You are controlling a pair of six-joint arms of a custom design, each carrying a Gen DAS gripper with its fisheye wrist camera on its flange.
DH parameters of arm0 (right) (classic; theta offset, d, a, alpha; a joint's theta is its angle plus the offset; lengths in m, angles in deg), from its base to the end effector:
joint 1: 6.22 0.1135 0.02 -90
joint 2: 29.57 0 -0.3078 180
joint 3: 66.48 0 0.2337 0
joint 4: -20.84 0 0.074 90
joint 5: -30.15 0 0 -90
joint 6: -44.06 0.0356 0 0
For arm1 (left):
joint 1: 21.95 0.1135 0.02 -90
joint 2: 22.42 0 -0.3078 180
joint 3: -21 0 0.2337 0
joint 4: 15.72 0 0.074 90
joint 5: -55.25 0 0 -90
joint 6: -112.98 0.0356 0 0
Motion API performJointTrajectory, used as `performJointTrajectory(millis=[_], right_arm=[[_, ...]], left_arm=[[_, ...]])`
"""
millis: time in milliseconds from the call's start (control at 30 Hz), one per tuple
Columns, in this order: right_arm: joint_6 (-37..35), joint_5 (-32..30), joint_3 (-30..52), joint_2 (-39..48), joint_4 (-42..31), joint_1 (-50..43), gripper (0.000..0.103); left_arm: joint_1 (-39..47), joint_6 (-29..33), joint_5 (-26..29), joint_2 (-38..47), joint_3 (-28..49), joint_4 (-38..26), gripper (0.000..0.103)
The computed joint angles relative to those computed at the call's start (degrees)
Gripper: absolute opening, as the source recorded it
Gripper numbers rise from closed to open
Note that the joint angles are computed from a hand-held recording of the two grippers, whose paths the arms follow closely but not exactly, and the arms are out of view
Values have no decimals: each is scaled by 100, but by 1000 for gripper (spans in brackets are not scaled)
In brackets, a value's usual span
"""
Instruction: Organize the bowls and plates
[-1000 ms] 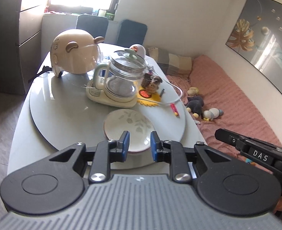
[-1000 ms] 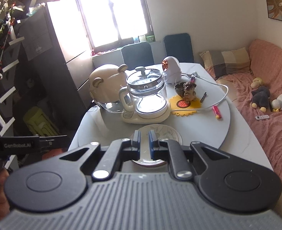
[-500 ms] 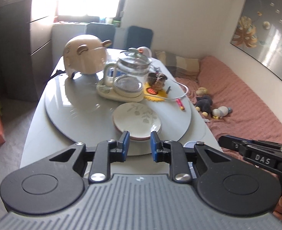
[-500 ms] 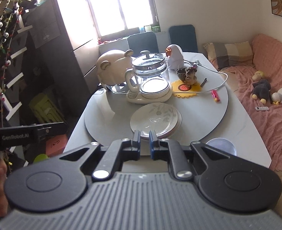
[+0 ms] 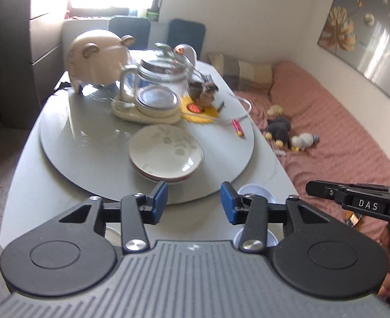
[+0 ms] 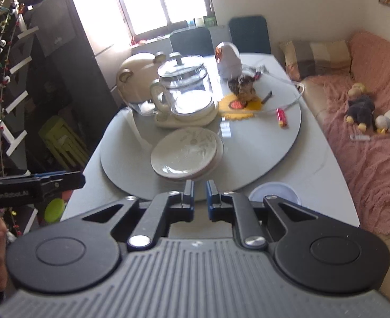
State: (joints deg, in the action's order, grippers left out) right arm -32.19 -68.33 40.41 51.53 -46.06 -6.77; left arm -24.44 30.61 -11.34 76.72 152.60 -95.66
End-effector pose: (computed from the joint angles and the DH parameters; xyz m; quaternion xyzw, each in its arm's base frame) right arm 0.2651 0.0027 0.4475 0.0826 0.9046 0.1143 0.4022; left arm 0.3372 -0.0288 0.4642 0.1538 0.9025 -0.1730 0.3632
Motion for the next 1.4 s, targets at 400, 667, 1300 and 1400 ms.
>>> performJointTrajectory(millis=[400,667,1300,1400], right_arm=[[-715,-1076,-500,524,-234,-1599,44],[-1232,-1726,-968,1084,-116,-2205,44],[-1184,-1679,-1334,1927,-224,-2114,37],[-1105,-1594,-1362,1980,-215,-2037,33]], left_arm=[[-1337,-240,-596,1332,623,-291,55],[-1666,-671,-633,2494,1495,-730,55],[-2103,-1221,-897,3740,1555,-975,53],[-2097,-1225,-920,3776,1473,-905,49]])
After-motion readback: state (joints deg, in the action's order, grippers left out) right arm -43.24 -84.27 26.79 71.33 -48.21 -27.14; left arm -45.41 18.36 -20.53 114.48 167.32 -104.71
